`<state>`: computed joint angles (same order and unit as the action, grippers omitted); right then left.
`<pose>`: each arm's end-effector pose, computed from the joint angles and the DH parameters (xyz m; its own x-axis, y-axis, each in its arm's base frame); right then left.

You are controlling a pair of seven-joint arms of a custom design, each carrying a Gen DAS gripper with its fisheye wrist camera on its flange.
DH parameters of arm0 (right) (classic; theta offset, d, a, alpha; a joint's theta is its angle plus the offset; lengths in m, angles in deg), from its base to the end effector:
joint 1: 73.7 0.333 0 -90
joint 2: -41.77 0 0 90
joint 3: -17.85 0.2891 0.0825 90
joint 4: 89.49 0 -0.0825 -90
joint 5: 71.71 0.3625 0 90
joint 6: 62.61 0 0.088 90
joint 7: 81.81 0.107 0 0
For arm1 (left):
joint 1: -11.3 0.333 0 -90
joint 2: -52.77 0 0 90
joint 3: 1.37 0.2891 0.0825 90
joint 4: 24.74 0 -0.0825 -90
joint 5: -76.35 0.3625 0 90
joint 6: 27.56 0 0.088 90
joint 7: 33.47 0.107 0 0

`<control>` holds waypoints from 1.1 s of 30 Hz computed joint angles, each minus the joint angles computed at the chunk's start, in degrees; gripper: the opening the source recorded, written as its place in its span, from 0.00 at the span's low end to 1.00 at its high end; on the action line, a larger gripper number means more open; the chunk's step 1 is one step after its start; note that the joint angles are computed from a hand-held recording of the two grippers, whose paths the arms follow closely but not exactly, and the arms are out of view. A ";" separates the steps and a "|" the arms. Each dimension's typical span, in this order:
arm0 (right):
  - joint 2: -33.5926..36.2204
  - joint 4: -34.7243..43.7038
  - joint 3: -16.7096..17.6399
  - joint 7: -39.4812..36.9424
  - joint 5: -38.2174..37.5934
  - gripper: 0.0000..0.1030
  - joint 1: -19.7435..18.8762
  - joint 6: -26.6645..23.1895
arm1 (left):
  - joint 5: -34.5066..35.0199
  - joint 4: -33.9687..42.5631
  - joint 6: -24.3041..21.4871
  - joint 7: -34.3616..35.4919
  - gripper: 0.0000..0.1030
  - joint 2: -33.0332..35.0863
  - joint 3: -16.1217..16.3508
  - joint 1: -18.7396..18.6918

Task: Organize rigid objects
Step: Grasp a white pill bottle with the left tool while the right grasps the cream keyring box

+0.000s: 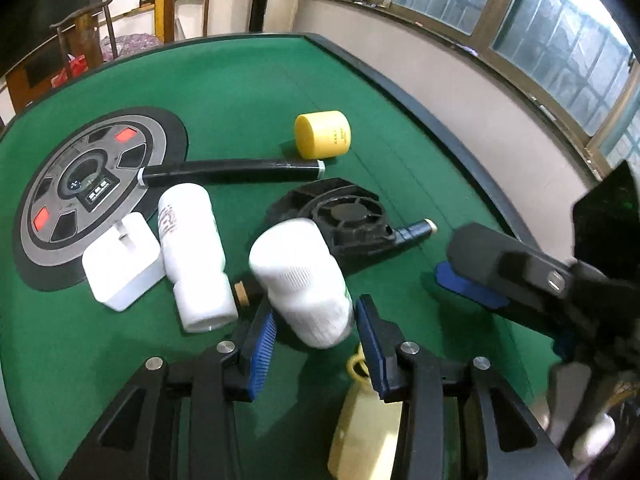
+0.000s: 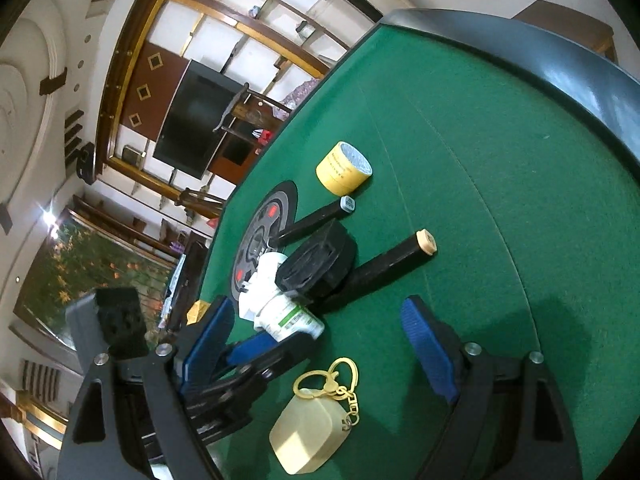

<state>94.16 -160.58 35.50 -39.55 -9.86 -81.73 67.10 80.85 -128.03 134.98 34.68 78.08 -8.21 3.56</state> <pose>0.7330 0.0815 0.2529 0.3141 -0.5492 -0.7744 -0.8989 0.0904 -0.4288 0.6453 -0.1628 0.3596 0.0272 -0.9796 0.1991 -0.8411 -0.1301 -0.5250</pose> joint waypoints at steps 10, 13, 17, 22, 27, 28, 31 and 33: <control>-1.20 -1.38 -0.10 -0.59 0.27 0.83 0.42 0.71 | -2.47 -3.35 6.79 1.47 0.37 -0.50 -2.09 2.21; -1.84 -1.96 -0.60 -0.96 -0.73 0.83 1.39 2.04 | -5.52 -9.88 11.18 3.44 0.37 -5.01 -3.87 4.41; -2.95 -3.24 -1.17 -1.62 -2.69 0.83 2.83 4.36 | -8.18 -20.83 17.25 6.02 0.37 -13.69 -5.07 6.03; -3.07 -3.53 -0.82 -2.18 -3.65 0.84 2.89 5.53 | -25.54 -35.15 23.47 20.96 0.38 -26.62 -10.13 9.47; -8.83 -10.48 -3.12 1.78 -6.99 0.84 4.91 9.04 | -26.44 -48.48 28.97 22.11 0.38 -38.90 -4.57 4.68; -11.01 -13.49 -3.08 1.40 -6.87 0.84 5.03 10.60 | -25.47 -49.98 29.50 21.65 0.38 -40.18 -2.98 3.79; -17.50 -22.30 -3.97 0.98 -7.85 0.85 6.92 15.12 | -22.14 -55.40 31.51 18.97 0.38 -44.61 5.11 -1.70; -20.73 -26.98 -5.39 2.06 -10.94 0.84 10.48 20.91 | -20.07 -58.36 33.10 17.08 0.38 -46.75 9.57 -3.65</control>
<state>73.42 -187.56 30.11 -37.49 -20.79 -71.25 88.01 60.78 -186.39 168.08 51.76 31.33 1.37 -0.09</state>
